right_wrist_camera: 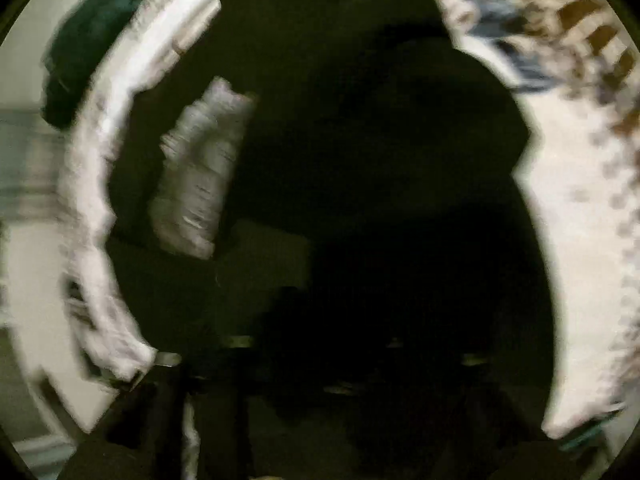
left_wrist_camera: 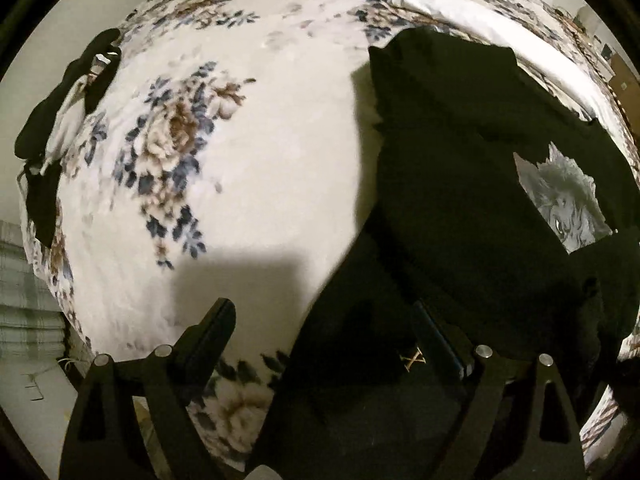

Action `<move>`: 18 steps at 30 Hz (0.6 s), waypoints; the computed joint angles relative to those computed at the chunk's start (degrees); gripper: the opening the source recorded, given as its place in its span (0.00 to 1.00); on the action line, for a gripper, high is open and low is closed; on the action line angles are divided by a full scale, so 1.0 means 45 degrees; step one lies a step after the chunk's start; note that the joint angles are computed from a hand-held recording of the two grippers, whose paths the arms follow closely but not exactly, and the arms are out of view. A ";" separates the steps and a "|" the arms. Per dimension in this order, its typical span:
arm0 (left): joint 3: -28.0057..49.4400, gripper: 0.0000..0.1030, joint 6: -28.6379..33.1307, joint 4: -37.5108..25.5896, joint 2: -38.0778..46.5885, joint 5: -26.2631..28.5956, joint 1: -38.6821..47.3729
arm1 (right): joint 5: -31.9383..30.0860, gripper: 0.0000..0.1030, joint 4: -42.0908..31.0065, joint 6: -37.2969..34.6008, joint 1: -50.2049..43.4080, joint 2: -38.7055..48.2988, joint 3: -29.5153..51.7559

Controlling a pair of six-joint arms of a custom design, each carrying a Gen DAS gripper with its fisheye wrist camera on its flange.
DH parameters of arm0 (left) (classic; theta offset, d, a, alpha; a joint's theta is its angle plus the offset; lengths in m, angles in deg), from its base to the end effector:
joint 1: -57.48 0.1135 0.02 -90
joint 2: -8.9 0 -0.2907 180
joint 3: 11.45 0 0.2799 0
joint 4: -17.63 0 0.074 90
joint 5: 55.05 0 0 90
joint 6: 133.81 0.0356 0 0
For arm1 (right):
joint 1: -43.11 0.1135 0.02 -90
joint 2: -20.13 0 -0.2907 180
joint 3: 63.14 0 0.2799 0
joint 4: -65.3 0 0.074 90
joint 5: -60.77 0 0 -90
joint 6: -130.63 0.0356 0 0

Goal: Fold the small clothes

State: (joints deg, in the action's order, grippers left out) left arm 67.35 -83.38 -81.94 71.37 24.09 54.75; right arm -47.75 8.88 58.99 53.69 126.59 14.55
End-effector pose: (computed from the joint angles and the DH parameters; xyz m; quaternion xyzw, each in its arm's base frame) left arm 0.1672 -0.0013 0.3418 -0.3193 0.9411 0.0669 0.0888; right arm 0.3486 0.0766 0.1502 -0.0602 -0.9843 -0.1660 0.0001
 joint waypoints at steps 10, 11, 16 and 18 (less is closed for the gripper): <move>0.0109 0.87 -0.0537 0.0261 0.1222 -0.0698 -0.2051 | -0.0371 0.71 -0.0204 0.0980 -0.0491 -0.1941 -0.0352; 0.0034 0.87 -0.0530 0.0306 0.1453 -0.0795 -0.2217 | -0.0225 0.75 0.0023 0.1122 0.0152 -0.1620 0.0095; -0.0542 0.87 -0.0554 0.0611 0.1984 -0.0910 -0.2534 | 0.3283 0.82 -0.0204 0.0475 0.3735 0.1662 0.3136; -0.0706 0.87 -0.0434 0.0674 0.1903 -0.0859 -0.2488 | 0.4243 0.79 -0.0590 0.0323 0.4150 0.2176 0.3377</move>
